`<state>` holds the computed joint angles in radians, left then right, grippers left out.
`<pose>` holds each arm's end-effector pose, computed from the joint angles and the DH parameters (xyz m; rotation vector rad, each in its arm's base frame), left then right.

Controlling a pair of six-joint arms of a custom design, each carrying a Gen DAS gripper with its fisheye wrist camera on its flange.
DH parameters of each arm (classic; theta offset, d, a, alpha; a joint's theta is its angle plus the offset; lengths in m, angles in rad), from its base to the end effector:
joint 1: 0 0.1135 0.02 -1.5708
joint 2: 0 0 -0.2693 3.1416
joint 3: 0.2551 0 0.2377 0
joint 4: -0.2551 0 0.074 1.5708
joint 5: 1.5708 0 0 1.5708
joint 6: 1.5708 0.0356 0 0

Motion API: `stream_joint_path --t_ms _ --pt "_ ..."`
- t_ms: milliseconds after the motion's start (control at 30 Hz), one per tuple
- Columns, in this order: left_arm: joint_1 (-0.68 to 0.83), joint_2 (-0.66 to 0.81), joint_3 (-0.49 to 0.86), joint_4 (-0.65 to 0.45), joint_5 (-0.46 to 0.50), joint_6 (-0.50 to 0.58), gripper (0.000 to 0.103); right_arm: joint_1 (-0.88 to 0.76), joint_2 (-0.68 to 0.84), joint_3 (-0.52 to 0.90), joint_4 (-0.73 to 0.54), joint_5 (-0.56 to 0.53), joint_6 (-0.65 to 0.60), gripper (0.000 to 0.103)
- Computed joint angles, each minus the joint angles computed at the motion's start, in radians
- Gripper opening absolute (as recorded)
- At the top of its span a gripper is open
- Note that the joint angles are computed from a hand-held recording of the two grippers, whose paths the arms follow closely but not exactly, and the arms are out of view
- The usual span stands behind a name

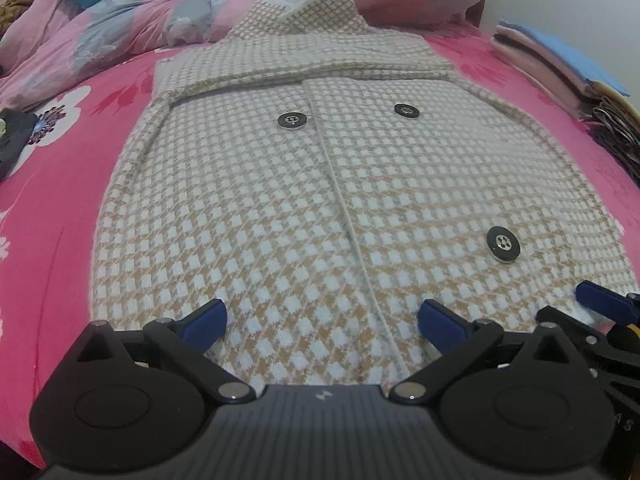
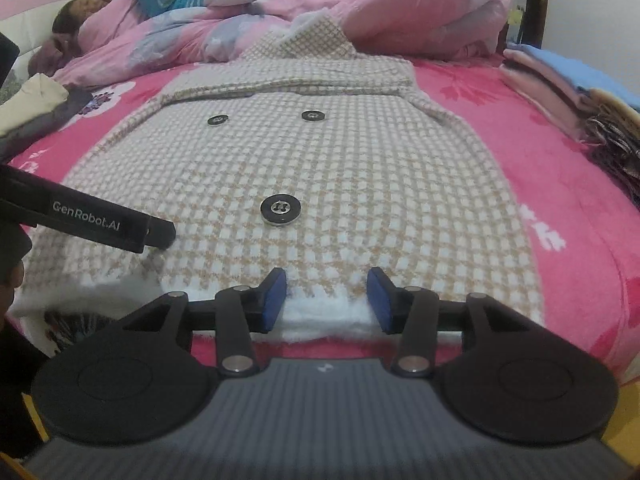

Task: Fold clothes

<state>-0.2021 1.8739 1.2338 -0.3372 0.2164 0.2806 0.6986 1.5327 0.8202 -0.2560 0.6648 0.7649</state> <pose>0.3722 -0.0841 0.1911 0.6865 2.4371 -0.2443 0.2292 0.1638 0.1936 0.3179 2.2567 -0.1117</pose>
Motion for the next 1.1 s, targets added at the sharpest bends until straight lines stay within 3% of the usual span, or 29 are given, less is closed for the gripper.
stream_joint_path --t_ms 767,967,1100 --pt "-0.014 -0.017 -0.026 0.021 -0.034 -0.021 0.103 0.021 0.020 0.003 0.008 0.012 0.005 0.054" --pt "-0.020 -0.020 -0.030 0.020 -0.050 -0.039 0.103 0.029 0.017 -0.037 0.077 0.026 -0.012 0.059" --pt "-0.024 -0.010 0.000 -0.022 -0.064 -0.060 0.103 0.032 0.010 -0.102 0.190 0.035 -0.051 0.064"
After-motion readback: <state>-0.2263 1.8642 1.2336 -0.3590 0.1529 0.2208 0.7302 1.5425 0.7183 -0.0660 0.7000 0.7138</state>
